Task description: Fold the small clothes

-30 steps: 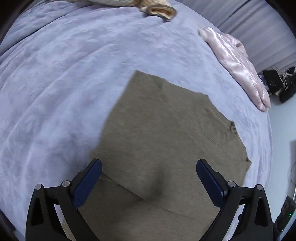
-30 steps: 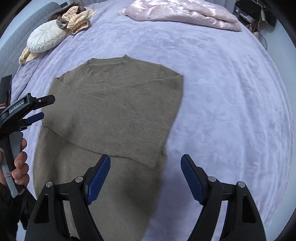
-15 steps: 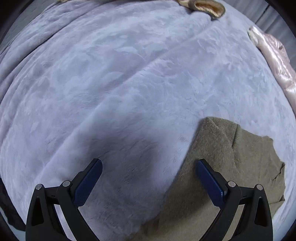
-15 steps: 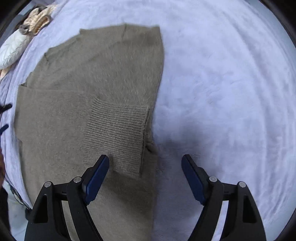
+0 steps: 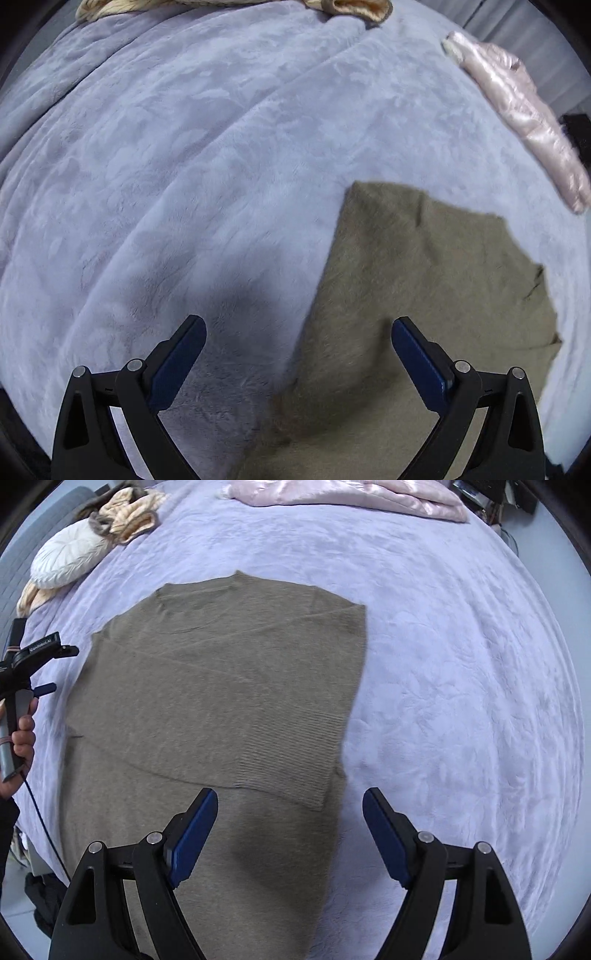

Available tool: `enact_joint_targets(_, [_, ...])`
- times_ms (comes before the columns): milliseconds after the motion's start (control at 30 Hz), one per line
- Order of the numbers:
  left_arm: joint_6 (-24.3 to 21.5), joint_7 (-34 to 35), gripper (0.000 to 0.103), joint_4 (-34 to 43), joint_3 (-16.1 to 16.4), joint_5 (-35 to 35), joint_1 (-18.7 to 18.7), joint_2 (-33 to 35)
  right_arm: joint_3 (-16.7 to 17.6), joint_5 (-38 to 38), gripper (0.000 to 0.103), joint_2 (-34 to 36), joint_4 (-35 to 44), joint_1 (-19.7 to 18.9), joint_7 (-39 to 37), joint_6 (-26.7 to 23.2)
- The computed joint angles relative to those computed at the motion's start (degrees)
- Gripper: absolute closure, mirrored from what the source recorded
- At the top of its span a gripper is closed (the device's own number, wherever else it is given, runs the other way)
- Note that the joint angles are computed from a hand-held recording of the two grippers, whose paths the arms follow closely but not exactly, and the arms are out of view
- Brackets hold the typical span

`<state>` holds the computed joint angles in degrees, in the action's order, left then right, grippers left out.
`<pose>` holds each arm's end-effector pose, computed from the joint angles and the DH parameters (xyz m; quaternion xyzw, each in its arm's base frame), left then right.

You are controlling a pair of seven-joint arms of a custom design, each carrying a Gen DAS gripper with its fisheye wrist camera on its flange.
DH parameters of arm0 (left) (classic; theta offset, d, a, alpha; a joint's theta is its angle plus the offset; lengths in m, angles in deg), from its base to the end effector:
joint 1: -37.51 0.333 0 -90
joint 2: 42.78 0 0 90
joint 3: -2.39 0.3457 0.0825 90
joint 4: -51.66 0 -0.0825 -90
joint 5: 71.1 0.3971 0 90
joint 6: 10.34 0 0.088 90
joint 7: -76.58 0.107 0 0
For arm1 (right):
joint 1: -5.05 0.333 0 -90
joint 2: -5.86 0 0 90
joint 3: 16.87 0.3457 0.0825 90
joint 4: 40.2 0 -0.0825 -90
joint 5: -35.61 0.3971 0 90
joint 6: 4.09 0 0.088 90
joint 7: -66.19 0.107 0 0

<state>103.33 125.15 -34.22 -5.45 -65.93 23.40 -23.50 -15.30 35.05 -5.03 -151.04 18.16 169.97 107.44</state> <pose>0.6557 -0.2435 0.5169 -0.8085 0.5832 -0.0691 0.0373 0.5114 0.1345 0.6135 -0.7099 0.6970 -0.0579 0.0829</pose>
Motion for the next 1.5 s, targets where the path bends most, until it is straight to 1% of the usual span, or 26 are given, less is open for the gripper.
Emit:
enact_joint_targets(33, [-2.7, 0.4, 0.001, 0.7, 0.0, 1.0, -0.5, 1.0, 0.4, -0.1, 0.020, 0.6, 0.6, 0.3, -0.1, 0.0])
enact_joint_targets(67, [-2.5, 0.9, 0.001, -0.7, -0.3, -0.5, 0.0, 0.7, 0.8, -0.1, 0.020, 1.4, 1.2, 0.7, 0.0, 0.0])
enact_joint_targets(100, [-0.5, 1.0, 0.001, -3.2, -0.4, -2.1, 0.6, -0.8, 1.1, -0.1, 0.020, 2.1, 1.7, 1.0, 0.1, 0.0])
enact_joint_targets(167, [1.9, 1.3, 0.001, -6.8, -0.6, -4.7, 1.7, -4.1, 1.6, -0.1, 0.020, 3.1, 2.8, 1.6, 0.4, -0.3])
enact_joint_targets(267, [6.4, 2.6, 0.001, -12.2, -1.1, -7.1, 2.8, -10.0, 2.2, 0.2, 0.020, 3.6, 3.6, 2.6, 1.0, -0.2])
enact_joint_targets(333, [7.5, 4.7, 0.001, -13.6, -1.8, -8.9, 3.2, -12.0, 2.7, -0.2, 0.020, 4.4, 4.2, 3.2, 1.2, 0.5])
enact_joint_targets(367, [7.1, 6.7, 0.001, -13.3, -2.4, -9.9, 3.1, -12.1, 2.9, -0.3, 0.020, 4.9, 4.7, 3.5, 1.3, 0.6])
enact_joint_targets(433, [5.8, 11.4, 0.001, -11.7, -3.4, -10.1, 2.4, -11.2, 3.2, -0.2, 0.020, 6.7, 5.8, 4.0, 2.2, 1.1])
enact_joint_targets(500, [4.4, 14.5, 0.001, -8.5, -4.2, -9.1, 1.2, -9.1, 3.5, 0.2, 0.020, 8.7, 6.8, 4.4, 3.8, 1.8])
enact_joint_targets(533, [4.0, 15.9, 0.001, -8.2, -4.6, -9.4, 0.6, -9.0, 3.6, 0.2, 0.020, 9.9, 7.4, 4.6, 4.7, 2.1])
enact_joint_targets(667, [4.1, 20.9, 0.001, -2.5, -5.1, -9.0, -1.5, -4.5, 4.1, -2.7, 0.020, 13.1, 8.8, 5.6, 9.0, 2.5])
enact_joint_targets(700, [2.5, 20.9, 0.001, -0.3, -5.0, -7.7, -2.5, -3.1, 4.1, -3.7, 0.020, 13.5, 9.1, 5.8, 10.1, 2.8])
enact_joint_targets(733, [0.0, 21.0, 0.001, 3.5, -4.7, -5.9, -3.5, -0.1, 4.1, -4.1, 0.020, 13.7, 9.2, 5.8, 10.8, 3.4])
enact_joint_targets(800, [-5.2, 21.5, 0.001, 7.0, -3.4, -3.7, -4.3, 3.3, 3.9, -4.5, 0.020, 14.4, 9.6, 5.8, 12.1, 4.6])
enact_joint_targets(833, [-6.9, 21.3, 0.001, 9.6, -3.0, -3.1, -4.8, 5.5, 3.8, -4.8, 0.020, 15.0, 10.0, 5.8, 12.3, 4.6])
enact_joint_targets(900, [-7.2, 22.4, 0.001, 10.5, -2.7, -4.0, -4.4, 6.6, 3.7, -4.4, 0.020, 16.8, 11.3, 5.5, 11.6, 3.5])
enact_joint_targets(967, [-8.2, 22.5, 0.001, 11.8, -2.4, -3.8, -4.7, 6.7, 3.1, -5.1, 0.020, 18.6, 12.4, 5.1, 12.8, 1.4])
enact_joint_targets(1000, [-8.0, 22.5, 0.001, 11.4, -2.3, -3.7, -4.8, 5.9, 2.7, -5.4, 0.020, 18.8, 12.2, 4.7, 13.8, 1.5])
enact_joint_targets(1033, [-7.3, 22.6, 0.001, 10.9, -2.5, -4.2, -4.8, 5.2, 2.4, -4.3, 0.020, 18.5, 11.3, 4.1, 14.6, 2.6])
enact_joint_targets(1067, [-5.8, 23.2, 0.001, 9.2, -3.0, -5.7, -4.3, 3.6, 2.2, -3.2, 0.020, 18.1, 10.9, 3.6, 15.6, 3.2])
enact_joint_targets(1133, [-4.4, 23.8, 0.001, 7.0, -3.4, -7.0, -4.0, 1.5, 2.2, -3.6, 0.019, 17.1, 10.9, 3.4, 17.3, 3.1])
enact_joint_targets(1200, [-4.4, 23.8, 0.001, 4.8, -3.7, -7.6, -4.0, -0.2, 2.8, -5.1, 0.019, 15.0, 9.6, 3.9, 16.9, 4.6])
enact_joint_targets(1233, [-4.6, 24.4, 0.001, 2.4, -3.9, -8.5, -3.6, -2.0, 3.1, -5.1, 0.019, 14.1, 9.1, 4.1, 15.9, 4.8])
enact_joint_targets(1333, [-6.3, 25.3, 0.001, 0.1, -4.4, -8.1, -4.1, -2.8, 4.1, -4.2, 0.019, 12.8, 8.0, 5.2, 13.3, 3.9])
enact_joint_targets(1433, [-7.6, 27.0, 0.001, -2.9, -4.8, -6.9, -4.7, -4.0, 4.6, -3.2, 0.019, 12.6, 6.3, 6.2, 13.9, 2.0])
enact_joint_targets(1500, [-6.2, 28.4, 0.001, -6.3, -4.9, -5.7, -5.0, -6.0, 4.8, -2.6, 0.019, 12.4, 4.9, 6.6, 14.8, 0.2])
